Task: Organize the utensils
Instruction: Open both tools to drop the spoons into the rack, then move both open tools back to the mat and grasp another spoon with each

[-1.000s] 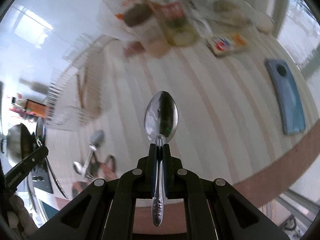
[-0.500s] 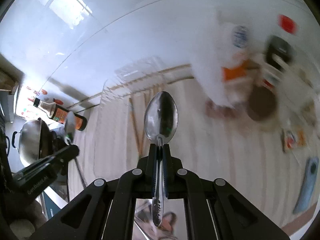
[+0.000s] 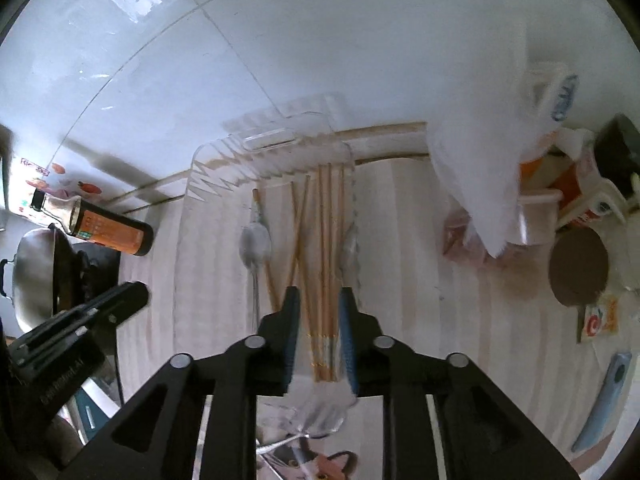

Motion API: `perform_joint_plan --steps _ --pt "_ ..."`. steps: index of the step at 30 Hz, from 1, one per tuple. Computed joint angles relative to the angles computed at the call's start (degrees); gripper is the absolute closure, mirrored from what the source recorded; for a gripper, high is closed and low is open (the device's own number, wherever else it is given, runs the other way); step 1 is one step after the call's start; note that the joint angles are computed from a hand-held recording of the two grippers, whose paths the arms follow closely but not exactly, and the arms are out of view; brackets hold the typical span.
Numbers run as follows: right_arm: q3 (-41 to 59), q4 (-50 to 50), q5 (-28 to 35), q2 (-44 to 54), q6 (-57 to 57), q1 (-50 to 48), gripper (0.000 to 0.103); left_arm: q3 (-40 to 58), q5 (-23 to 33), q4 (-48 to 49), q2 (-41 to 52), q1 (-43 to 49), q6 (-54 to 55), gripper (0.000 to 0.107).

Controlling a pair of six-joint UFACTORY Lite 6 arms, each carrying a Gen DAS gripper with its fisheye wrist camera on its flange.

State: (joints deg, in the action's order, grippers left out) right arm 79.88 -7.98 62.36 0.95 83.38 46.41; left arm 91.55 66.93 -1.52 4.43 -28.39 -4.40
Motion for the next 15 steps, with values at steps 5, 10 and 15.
perform_joint_plan --steps 5,10,15 --pt "0.26 -6.10 8.35 -3.55 11.12 10.11 0.061 -18.02 -6.76 11.09 -16.86 0.98 -6.83 0.021" --pt "-1.36 -8.49 10.44 -2.63 23.21 24.20 0.054 -39.29 -8.73 11.39 -34.96 10.27 -2.06 0.004" --pt "-1.79 -3.74 -3.16 7.28 24.76 32.25 0.053 -59.77 -8.52 10.33 -49.00 28.68 11.22 0.004"
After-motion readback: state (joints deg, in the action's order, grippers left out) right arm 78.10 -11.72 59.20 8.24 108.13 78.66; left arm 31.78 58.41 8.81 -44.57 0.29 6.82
